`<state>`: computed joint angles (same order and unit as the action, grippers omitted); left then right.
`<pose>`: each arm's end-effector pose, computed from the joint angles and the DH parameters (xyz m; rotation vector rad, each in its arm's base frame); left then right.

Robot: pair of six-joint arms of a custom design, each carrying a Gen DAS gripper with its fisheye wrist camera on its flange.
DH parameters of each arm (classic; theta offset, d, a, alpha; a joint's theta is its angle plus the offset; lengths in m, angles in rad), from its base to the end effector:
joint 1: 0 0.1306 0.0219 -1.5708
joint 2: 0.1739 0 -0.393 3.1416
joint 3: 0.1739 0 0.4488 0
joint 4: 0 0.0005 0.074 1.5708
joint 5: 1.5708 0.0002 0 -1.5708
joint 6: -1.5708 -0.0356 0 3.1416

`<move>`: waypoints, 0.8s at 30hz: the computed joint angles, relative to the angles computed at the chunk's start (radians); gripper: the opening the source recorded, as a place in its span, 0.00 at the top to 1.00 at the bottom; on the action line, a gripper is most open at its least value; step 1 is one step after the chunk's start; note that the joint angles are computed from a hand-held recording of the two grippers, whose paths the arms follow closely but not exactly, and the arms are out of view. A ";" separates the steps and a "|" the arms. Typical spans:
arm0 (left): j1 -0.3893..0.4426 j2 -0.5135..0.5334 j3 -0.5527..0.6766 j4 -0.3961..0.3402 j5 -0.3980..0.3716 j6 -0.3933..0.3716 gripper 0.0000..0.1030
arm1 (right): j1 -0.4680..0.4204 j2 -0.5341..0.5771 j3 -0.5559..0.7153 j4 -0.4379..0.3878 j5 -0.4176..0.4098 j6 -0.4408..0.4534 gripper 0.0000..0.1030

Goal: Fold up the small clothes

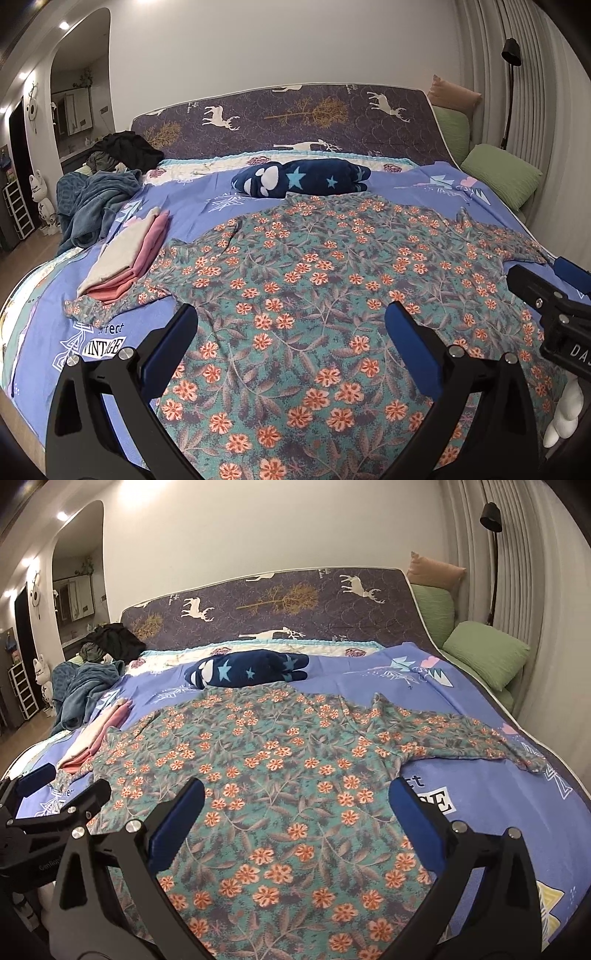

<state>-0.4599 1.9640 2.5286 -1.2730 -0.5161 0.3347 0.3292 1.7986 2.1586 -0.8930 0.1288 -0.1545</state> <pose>0.6274 -0.2917 0.6338 -0.1266 2.1721 0.1412 0.6542 0.2181 0.5947 -0.1062 2.1001 0.1558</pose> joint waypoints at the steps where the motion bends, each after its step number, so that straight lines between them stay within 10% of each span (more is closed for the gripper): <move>1: 0.001 -0.004 -0.006 0.005 0.001 0.001 0.01 | 0.001 -0.002 -0.004 0.002 -0.003 0.003 0.04; 13: 0.005 -0.020 -0.038 0.011 0.042 0.009 0.01 | -0.016 -0.004 -0.011 -0.022 -0.154 -0.019 0.38; 24: 0.000 -0.041 -0.070 0.020 0.051 0.014 0.01 | -0.011 -0.014 -0.024 -0.030 -0.139 -0.010 0.38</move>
<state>-0.4598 1.9232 2.4584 -1.2526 -0.4648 0.3490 0.3185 1.7842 2.1344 -0.9231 -0.0098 -0.1641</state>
